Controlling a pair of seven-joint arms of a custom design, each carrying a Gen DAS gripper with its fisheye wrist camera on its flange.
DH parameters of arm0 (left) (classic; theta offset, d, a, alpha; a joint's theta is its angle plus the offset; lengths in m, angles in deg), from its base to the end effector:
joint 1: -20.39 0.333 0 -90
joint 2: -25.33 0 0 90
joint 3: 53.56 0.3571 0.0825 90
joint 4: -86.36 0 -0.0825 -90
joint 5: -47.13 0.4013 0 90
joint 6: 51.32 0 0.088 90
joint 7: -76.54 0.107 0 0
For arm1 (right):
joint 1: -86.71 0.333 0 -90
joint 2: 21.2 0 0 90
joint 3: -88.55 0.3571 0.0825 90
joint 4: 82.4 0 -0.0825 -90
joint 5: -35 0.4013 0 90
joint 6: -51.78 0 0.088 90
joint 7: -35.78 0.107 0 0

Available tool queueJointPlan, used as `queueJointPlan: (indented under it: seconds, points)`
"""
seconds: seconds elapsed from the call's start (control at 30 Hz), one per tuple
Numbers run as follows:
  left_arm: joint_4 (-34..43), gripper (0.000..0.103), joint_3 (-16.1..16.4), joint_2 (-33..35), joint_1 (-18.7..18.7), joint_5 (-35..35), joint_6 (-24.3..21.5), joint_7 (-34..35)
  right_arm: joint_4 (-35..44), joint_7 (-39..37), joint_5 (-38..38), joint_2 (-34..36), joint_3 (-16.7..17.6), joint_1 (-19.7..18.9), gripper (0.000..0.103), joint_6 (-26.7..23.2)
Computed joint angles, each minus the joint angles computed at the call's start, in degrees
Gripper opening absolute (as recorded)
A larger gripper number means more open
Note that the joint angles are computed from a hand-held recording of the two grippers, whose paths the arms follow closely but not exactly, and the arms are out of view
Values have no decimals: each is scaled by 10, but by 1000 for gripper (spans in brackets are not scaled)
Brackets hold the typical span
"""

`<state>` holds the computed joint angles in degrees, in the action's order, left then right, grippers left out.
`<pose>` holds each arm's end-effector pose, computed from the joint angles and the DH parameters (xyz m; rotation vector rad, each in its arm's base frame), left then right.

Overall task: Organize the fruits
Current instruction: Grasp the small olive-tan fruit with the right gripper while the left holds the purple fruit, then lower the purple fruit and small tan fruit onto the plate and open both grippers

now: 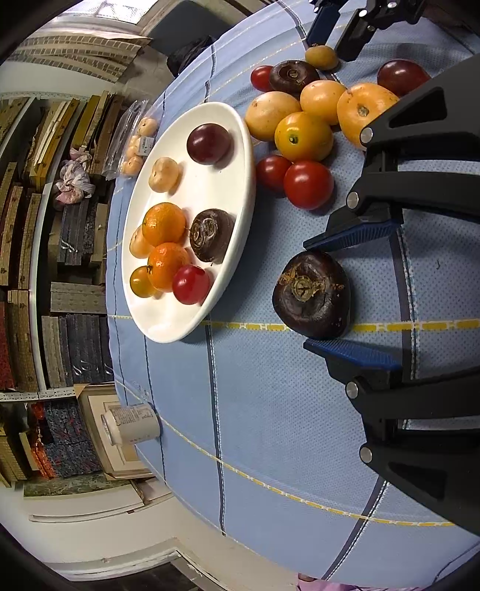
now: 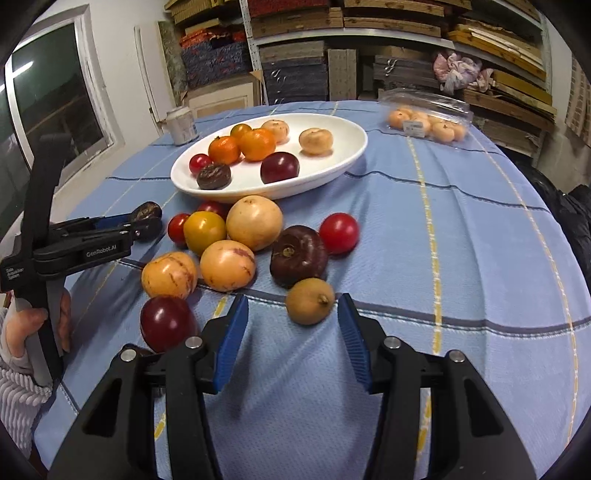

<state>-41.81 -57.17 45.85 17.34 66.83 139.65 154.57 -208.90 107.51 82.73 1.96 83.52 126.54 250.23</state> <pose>0.6053 -0.1048 0.3165 -1.5721 2.0394 -0.7671 0.5373 0.2715 0.3044 -1.7484 1.6692 -0.5423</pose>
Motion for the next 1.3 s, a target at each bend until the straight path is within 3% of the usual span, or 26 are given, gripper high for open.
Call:
queueJointPlan:
  seconds: [0.07, 0.17, 0.23, 0.33, 0.43, 0.53, 0.73, 1.13, 1.23, 1.3]
  points:
    - [1, 48, 2, 0, -2, 0, -1, 0, 12, -11, 20, 6, -26, 22, 48, -16]
    - [0, 48, 6, 0, -6, -1, 2, 0, 19, 6, 10, 8, -34, 17, 39, -49]
    - [-4, 48, 22, -1, -22, -7, 10, 1, 16, 31, -16, 6, -3, -20, 37, -49]
    - [-12, 48, 52, -4, -54, -25, 27, 11, 11, 54, -37, 5, 3, -29, 28, -45]
    - [-24, 48, 95, -8, -103, -60, 46, 39, -2, 89, -84, 1, 53, -83, 28, -24]
    - [-36, 48, 129, -10, -148, -109, 70, 81, -16, 115, -114, -3, 75, -107, 28, -2]
    - [-42, 48, 112, -13, -143, -160, 82, 131, -34, 145, -144, -10, 89, -120, 28, 24]
    - [-57, 48, 83, -22, -130, -223, 113, 192, -48, 144, -142, -18, 90, -109, 28, 74]
    - [-52, 48, 75, -26, -121, -232, 116, 196, -51, 179, -193, -27, 122, -149, 28, 90]
    - [-41, 48, 58, -30, -99, -220, 104, 180, -37, 185, -210, -30, 123, -157, 28, 79]
